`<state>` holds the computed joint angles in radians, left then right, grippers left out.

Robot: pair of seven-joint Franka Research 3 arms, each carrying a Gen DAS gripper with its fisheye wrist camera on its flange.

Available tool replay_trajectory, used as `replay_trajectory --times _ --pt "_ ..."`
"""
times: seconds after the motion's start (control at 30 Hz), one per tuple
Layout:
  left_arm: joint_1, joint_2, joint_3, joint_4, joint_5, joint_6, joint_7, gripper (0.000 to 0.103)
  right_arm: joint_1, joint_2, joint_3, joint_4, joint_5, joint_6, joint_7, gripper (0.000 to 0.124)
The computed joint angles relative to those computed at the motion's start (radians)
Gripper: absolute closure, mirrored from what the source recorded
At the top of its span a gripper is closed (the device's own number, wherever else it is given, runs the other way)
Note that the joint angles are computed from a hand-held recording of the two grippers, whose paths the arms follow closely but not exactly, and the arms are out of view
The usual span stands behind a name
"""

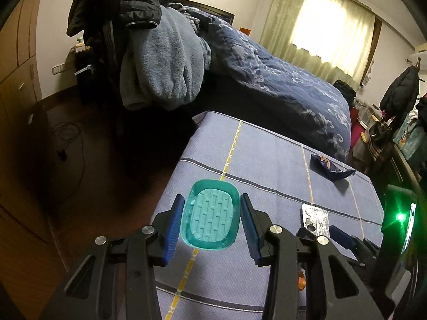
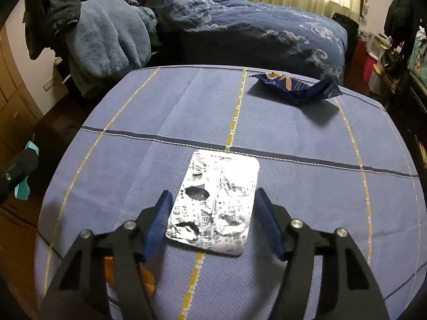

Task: Collect trash
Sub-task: 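Grasp the teal soap dish with the left tool while the right tool grasps the foil blister pack, then carry the soap dish and blister pack over the white bin and open both tools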

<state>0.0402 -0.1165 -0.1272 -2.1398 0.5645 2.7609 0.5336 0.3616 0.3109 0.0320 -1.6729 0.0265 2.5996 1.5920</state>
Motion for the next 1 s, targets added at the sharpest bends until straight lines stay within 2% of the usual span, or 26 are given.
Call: replay_trajectory --times 0.13,0.43,0.67,1.0 --pt "-0.007 0.0 -0.009 0.011 0.01 -0.013 -0.002 0.06 -0.032 -0.02 0.021 -0.017 0.073 -0.01 -0.058 0.067" --pt "-0.056 0.025 -0.035 0.069 0.032 -0.065 0.016 0.06 -0.101 -0.164 0.016 -0.189 0.193 0.06 -0.153 0.066" --pt "-0.119 0.08 -0.059 0.154 0.05 -0.114 0.035 0.06 -0.172 -0.293 -0.01 -0.34 0.34 0.102 -0.263 0.066" --pt "-0.24 0.209 -0.081 0.325 0.077 -0.187 0.092 0.06 -0.233 -0.429 -0.068 -0.501 0.468 0.169 -0.373 0.066"
